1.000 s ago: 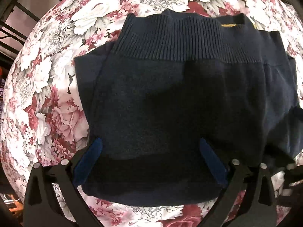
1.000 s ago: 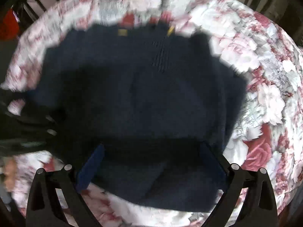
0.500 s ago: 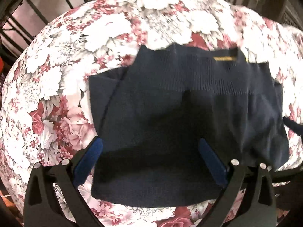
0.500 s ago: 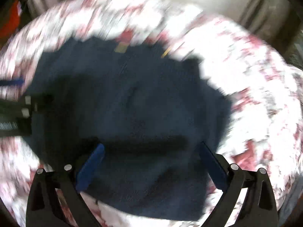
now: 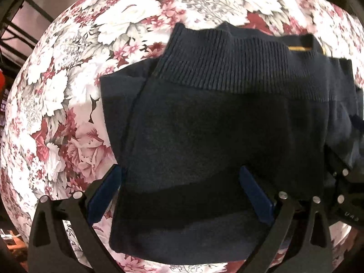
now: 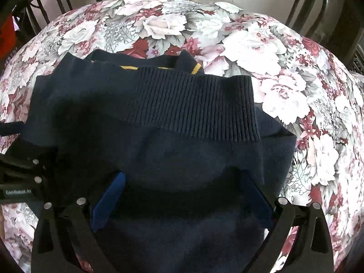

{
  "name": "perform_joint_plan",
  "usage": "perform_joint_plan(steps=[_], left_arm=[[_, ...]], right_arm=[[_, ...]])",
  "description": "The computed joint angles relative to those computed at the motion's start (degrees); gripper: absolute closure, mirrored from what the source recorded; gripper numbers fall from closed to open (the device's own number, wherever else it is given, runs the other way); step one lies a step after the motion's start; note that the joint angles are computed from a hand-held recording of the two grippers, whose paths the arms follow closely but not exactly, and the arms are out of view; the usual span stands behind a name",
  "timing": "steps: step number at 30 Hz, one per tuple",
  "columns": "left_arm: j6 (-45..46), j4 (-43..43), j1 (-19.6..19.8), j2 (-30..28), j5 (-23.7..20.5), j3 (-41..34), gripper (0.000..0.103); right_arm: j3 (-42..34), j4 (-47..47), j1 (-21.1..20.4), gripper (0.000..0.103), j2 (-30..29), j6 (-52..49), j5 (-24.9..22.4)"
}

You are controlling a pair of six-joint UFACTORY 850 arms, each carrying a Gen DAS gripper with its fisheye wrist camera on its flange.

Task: Fold small clothes

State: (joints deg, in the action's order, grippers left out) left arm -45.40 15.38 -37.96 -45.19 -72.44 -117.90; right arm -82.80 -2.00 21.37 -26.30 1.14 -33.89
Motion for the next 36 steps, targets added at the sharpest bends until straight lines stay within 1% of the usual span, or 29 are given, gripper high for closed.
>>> perform_joint_plan(steps=[1, 3, 5, 6, 7, 8, 9, 10, 12, 13, 14, 16, 18, 19, 20, 23, 27, 28, 29, 30, 31, 32, 34, 36], left_arm=[[-0.26, 0.42, 0.46, 0.99, 1.11, 0.79, 0.004], [-2.21, 2.06, 0.29, 1.83, 3.02, 1.12, 0.004], [-4.16, 3.56, 0.62, 2.69, 3.8, 1.76, 0.004], [-4.48, 3.46, 0.96, 2.58, 3.19, 1.79, 0.004], [-4.64, 2.98, 1.43, 2.1, 2.1, 1.54, 0.004], [-4.78, 2.22, 1.98, 1.58, 0.88, 1.39, 0.004], [-4.94, 0.26, 2.85, 1.23, 0.95, 1.96, 0.004], [-5.33, -2.2, 3.78, 2.37, 3.27, 3.99, 0.004], [-5.5, -6.68, 5.59, 3.89, 5.72, 6.26, 0.004], [-5.32, -7.9, 6.23, 4.56, 6.41, 7.28, 0.004], [-5.35, -7.97, 6.38, 4.64, 6.36, 7.22, 0.004], [-5.42, -5.89, 6.12, 4.29, 4.75, 6.0, 0.004], [-4.35, -3.0, 5.32, 1.67, 1.18, -0.08, 0.005], [-5.09, -1.7, 3.96, 1.68, 0.33, -0.96, 0.005], [-5.82, -0.44, 2.66, 2.31, -0.3, -1.32, 0.005], [-5.18, 2.32, 1.32, 2.9, -0.85, -3.35, 0.005], [-3.06, 1.82, 0.2, 1.59, -2.25, -7.16, 0.005], [-3.57, 1.67, -0.92, 2.06, -2.47, -6.47, 0.005], [-3.58, 1.45, -1.14, 2.68, -1.49, -4.28, 0.005], [-2.72, 1.28, -1.54, 2.4, -1.36, -4.49, 0.005], [-3.61, 1.41, -3.06, 0.69, -1.02, -5.71, 0.005], [-3.27, 1.22, -3.0, 0.66, -0.21, -4.53, 0.005], [-1.72, 0.51, -3.58, -0.83, -0.74, -6.61, 0.005], [-1.03, 0.16, -3.97, -1.94, -0.91, -7.63, 0.005]], right_arm=[[-0.21, 0.54, -0.18, 0.003, 0.14, -0.1, 0.09], [1.09, 0.01, -0.88, 0.003, 1.99, 2.21, 3.34], [1.56, -0.58, -1.75, 0.003, 3.02, 4.33, 5.83], [1.4, -0.28, -2.39, 0.003, 3.1, 4.92, 6.04], [1.08, 0.46, -3.02, 0.003, 2.83, 5.07, 5.4], [-0.14, 1.81, -3.92, 0.003, 1.54, 4.97, 3.5], [-0.85, 2.46, -4.54, 0.003, 0.61, 5.57, 1.96], [-1.74, 4.09, -5.59, 0.003, -0.82, 6.1, -0.09], [-1.35, 12.7, -7.51, 0.003, -1.3, 1.91, -0.92], [-1.36, 14.91, -8.02, 0.003, -1.34, 0.79, -0.94], [-2.18, 14.71, -8.02, 0.003, -1.62, 1.1, -2.01], [-3.25, 13.09, -7.66, 0.003, -1.77, 2.04, -3.46], [-3.6, 14.98, -8.09, 0.003, -1.45, 0.39, -3.78], [-3.71, 15.95, -8.2, 0.003, -1.23, 0.02, -3.99], [-3.13, 16.67, -8.43, 0.003, -0.52, -0.36, -3.91], [-3.44, 18.31, -9.3, 0.003, 0.6, -1.45, -3.89], [-1.94, 20.13, -10.18, 0.003, 2.41, -3.22, -4.39], [-0.57, 20.81, -10.07, 0.003, 3.4, -3.44, -4.25], [-0.39, 22.19, -10.1, 0.003, 3.63, -4.14, -4.8], [0.14, 24.09, -10.46, 0.003, 3.73, -5.59, -4.93], [0.54, 26.92, -11.13, 0.003, 4.04, -7.68, -5.52], [1.53, 28.91, -11.53, 0.003, 4.57, -9.04, -5.44], [2.96, 33.97, -12.79, 0.003, 5.39, -12.16, -6.32], [3.6, 40.6, -14.64, 0.003, 4.92, -15.09, -8.88]])
